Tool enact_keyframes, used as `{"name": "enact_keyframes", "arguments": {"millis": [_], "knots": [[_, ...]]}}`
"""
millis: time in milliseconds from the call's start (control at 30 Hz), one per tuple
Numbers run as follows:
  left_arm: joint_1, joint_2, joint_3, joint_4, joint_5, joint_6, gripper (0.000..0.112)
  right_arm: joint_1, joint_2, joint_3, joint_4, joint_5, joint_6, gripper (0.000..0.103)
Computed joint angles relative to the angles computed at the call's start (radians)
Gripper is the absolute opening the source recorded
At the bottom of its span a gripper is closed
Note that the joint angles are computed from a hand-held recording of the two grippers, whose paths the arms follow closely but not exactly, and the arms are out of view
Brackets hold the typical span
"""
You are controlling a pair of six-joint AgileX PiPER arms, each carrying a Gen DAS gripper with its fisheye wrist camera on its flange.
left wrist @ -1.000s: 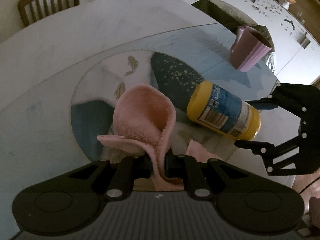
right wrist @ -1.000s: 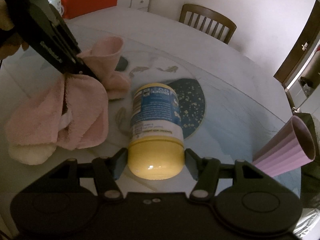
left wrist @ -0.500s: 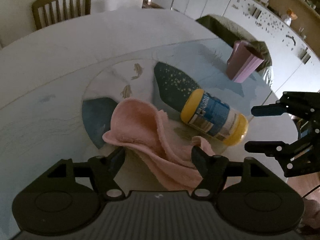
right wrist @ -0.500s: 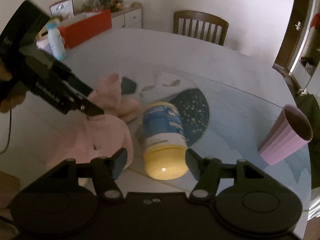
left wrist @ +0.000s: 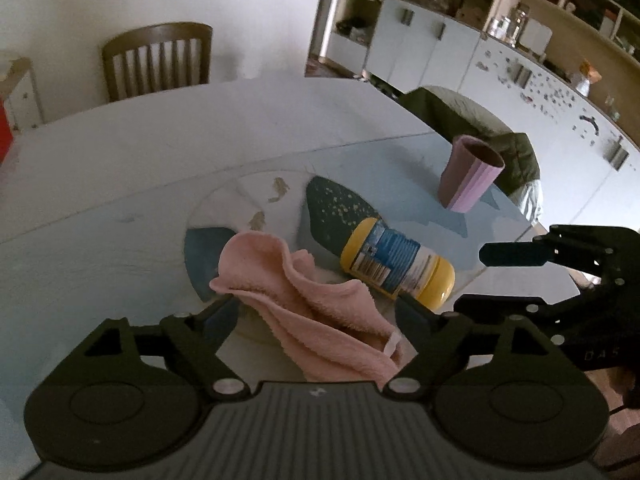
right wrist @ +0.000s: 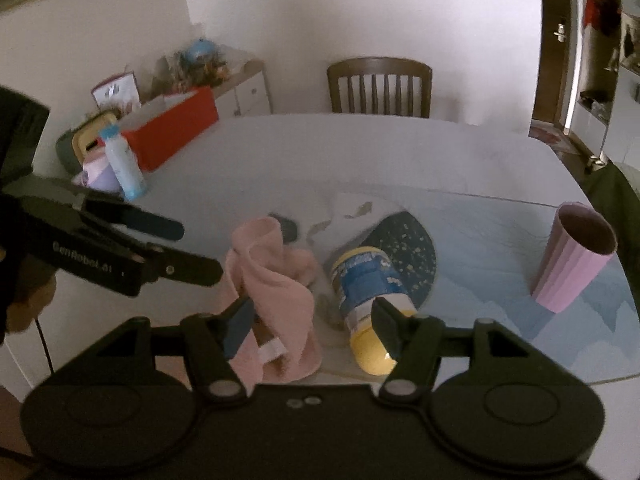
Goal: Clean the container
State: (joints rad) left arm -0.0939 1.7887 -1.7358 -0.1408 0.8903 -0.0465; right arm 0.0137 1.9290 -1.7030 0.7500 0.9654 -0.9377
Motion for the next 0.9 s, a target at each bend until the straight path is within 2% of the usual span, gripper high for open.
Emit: {"name": "enact_keyframes", "arguments": {"millis": [33,100,200,333,500,667,900], "knots": [[-0.015,-0.014,0.013,0.029,-0.010,-0.036,0.090,-0.005,-0.005,0.006,0.015,0.002,-0.002,0.065],[-0.039,-0.033,0.035,0.070,-0.029,-0.100,0.103,-0.014,-0.007,0.005,0.027,0.003,0.008,0.065],[-0.076,-0.051,0.059,0.122,-0.061,-0.207,0.103,-0.040,0.006,-0.021,0.043,0.035,0.012,0.065],[-0.146,-0.064,0.067,0.239,-0.062,-0.349,0.103,-0.072,0.012,-0.036,0.056,0.073,0.009,0.065],[-0.237,-0.073,0.067,0.391,-0.040,-0.519,0.103,-0.110,0.009,-0.034,0.082,0.104,-0.042,0.065],[-0.327,-0.054,0.032,0.541,0.029,-0.670,0.103,-0.148,0.032,-0.070,0.102,0.166,-0.077,0.066],[-0.384,-0.043,0.031,0.590,0.068,-0.772,0.103,-0.179,0.048,-0.094,0.105,0.220,-0.108,0.066]]}}
